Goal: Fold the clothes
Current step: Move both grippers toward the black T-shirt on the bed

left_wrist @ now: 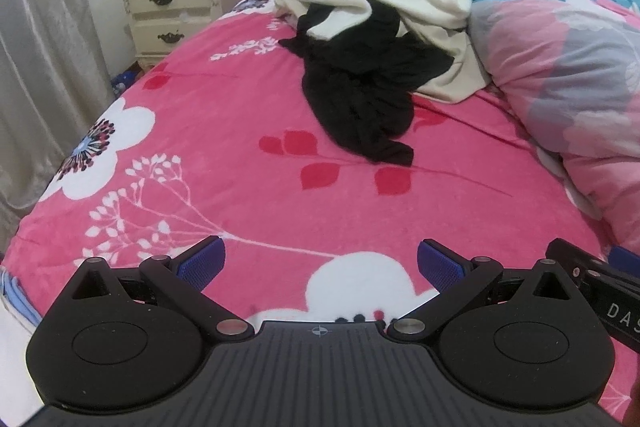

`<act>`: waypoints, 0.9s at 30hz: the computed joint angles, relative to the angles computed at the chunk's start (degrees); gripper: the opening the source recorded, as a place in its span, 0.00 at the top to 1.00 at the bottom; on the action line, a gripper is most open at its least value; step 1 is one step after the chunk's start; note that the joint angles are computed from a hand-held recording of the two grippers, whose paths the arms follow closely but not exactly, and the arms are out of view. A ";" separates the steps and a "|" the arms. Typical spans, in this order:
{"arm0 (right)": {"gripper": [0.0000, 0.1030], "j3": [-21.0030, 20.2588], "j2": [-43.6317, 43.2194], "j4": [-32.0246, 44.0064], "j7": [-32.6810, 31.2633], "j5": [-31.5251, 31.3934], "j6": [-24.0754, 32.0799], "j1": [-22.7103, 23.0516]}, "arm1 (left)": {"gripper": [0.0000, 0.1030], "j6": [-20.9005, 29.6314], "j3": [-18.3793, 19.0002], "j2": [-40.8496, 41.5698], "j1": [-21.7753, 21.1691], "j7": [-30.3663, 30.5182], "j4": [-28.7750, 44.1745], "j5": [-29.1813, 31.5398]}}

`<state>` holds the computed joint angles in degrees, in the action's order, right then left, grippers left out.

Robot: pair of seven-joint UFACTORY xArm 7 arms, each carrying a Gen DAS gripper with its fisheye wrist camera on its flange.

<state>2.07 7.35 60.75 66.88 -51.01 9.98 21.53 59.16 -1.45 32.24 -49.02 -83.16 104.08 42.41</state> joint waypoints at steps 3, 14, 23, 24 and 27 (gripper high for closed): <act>0.19 0.04 -0.01 0.00 -0.26 0.31 0.22 -0.04 | 0.00 0.14 -0.07 0.12 0.03 0.19 0.21 -0.28; 0.19 0.12 0.03 0.22 -0.67 0.14 0.28 -0.07 | 0.00 -0.54 0.07 -0.35 0.10 -0.13 -0.67 0.33; 0.18 -2.25 3.40 1.43 -4.68 -2.21 -8.69 -1.28 | 0.00 -6.67 2.41 -0.22 1.10 0.89 -1.53 6.91; 0.18 -2.79 4.89 2.33 -6.57 -1.65 -10.65 -1.58 | 0.00 -7.87 2.86 0.47 1.57 1.21 -1.10 8.07; 0.18 -1.91 10.43 6.69 -13.52 2.11 -13.68 -3.69 | 0.00 -12.82 4.39 3.50 3.47 2.08 1.09 10.70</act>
